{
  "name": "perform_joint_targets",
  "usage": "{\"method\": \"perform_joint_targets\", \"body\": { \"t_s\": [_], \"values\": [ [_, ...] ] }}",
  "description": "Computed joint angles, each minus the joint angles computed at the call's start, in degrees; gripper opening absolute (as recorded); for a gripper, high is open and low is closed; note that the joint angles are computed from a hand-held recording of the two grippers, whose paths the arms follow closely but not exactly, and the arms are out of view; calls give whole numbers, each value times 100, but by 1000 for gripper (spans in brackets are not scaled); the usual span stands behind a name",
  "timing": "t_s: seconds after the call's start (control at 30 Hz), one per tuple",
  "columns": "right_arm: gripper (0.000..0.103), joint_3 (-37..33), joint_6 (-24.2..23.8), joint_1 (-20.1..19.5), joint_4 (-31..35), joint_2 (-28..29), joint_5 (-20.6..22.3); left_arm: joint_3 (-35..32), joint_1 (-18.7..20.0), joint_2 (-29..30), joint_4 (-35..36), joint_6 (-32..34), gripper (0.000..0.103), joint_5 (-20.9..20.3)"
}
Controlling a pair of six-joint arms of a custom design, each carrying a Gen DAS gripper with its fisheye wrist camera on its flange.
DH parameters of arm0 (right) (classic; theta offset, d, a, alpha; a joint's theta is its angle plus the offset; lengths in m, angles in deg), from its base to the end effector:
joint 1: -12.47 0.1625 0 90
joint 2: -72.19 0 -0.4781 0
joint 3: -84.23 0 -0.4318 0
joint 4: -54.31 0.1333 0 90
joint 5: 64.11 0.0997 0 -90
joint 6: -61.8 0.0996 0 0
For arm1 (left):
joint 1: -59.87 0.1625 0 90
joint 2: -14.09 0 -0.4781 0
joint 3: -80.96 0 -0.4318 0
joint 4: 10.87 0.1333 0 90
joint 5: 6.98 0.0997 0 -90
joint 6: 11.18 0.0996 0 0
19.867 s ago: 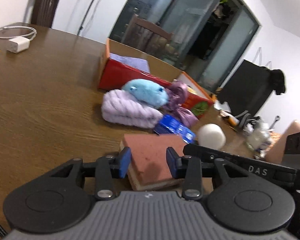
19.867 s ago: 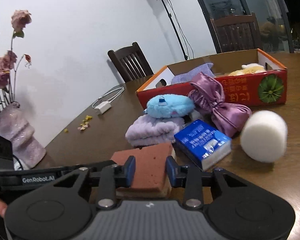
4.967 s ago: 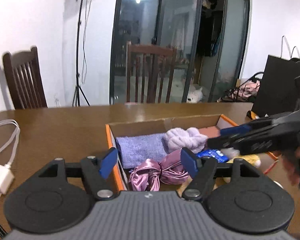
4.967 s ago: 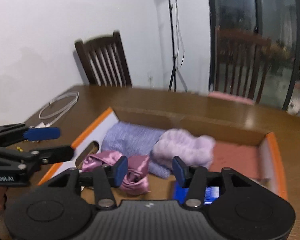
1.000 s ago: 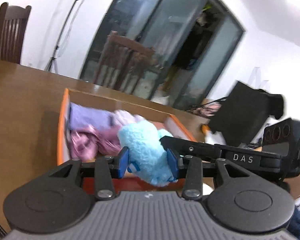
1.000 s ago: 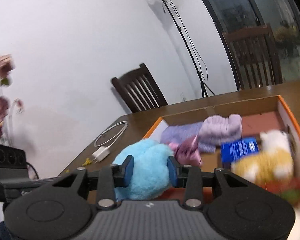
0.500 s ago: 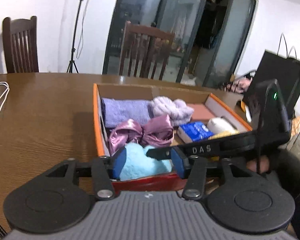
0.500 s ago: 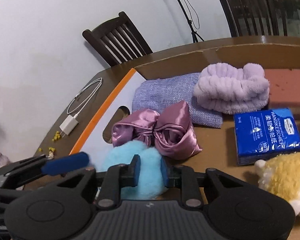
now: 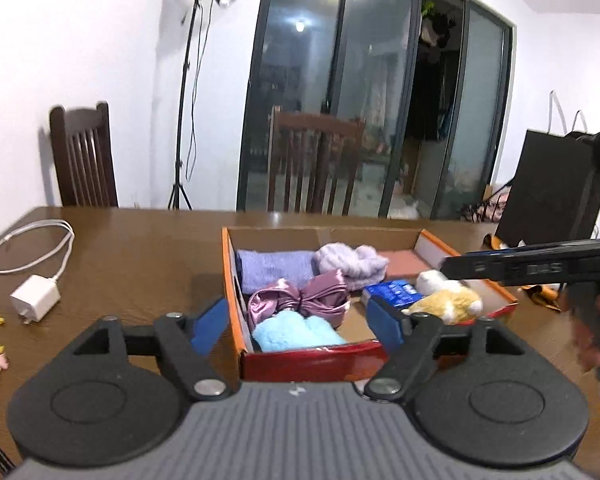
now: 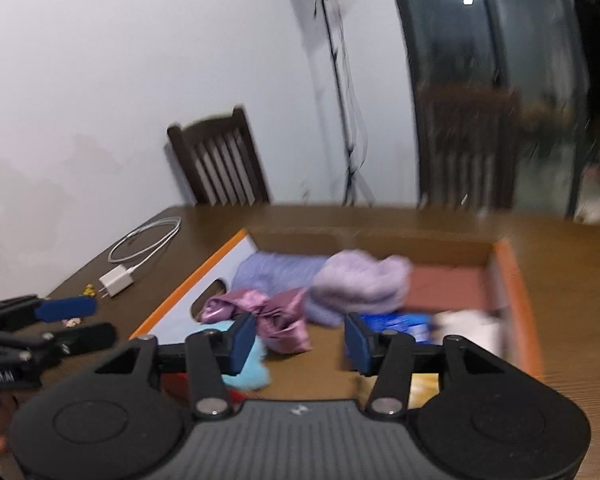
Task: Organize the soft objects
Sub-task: 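Carry the light-blue plush into the box and open the grippers, then grasp the white foam wedge with the left gripper while the right gripper grasps the snack packet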
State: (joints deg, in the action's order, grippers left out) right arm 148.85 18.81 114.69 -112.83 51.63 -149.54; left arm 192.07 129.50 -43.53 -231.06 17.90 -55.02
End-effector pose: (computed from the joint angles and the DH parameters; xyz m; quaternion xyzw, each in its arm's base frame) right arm 0.3276 -0.8455 0.0014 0.4539 -0.8436 0.2844 0.0386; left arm -0.0242 -0.6395 0.2992 0.1045 0.7580 -0.5563 0.3240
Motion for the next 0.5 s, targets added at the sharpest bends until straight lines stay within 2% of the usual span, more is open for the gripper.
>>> {"method": "perform_joint_targets", "body": {
  "t_s": [0.23, 0.3, 0.4, 0.5],
  "values": [
    [65, 2054, -591, -327, -1660, -1071, 434, 900, -464, 42, -987, 141, 87, 170],
    [71, 2521, -715, -445, -1876, -1266, 477, 1134, -545, 77, -1093, -131, 87, 269],
    [71, 3085, -794, -572, -2149, -1428, 373, 1459, -664, 118, -1088, -545, 87, 447],
    [71, 3472, -786, -727, -2025, -1597, 543, 1612, -735, 192, -1069, -621, 87, 545]
  ]
}}
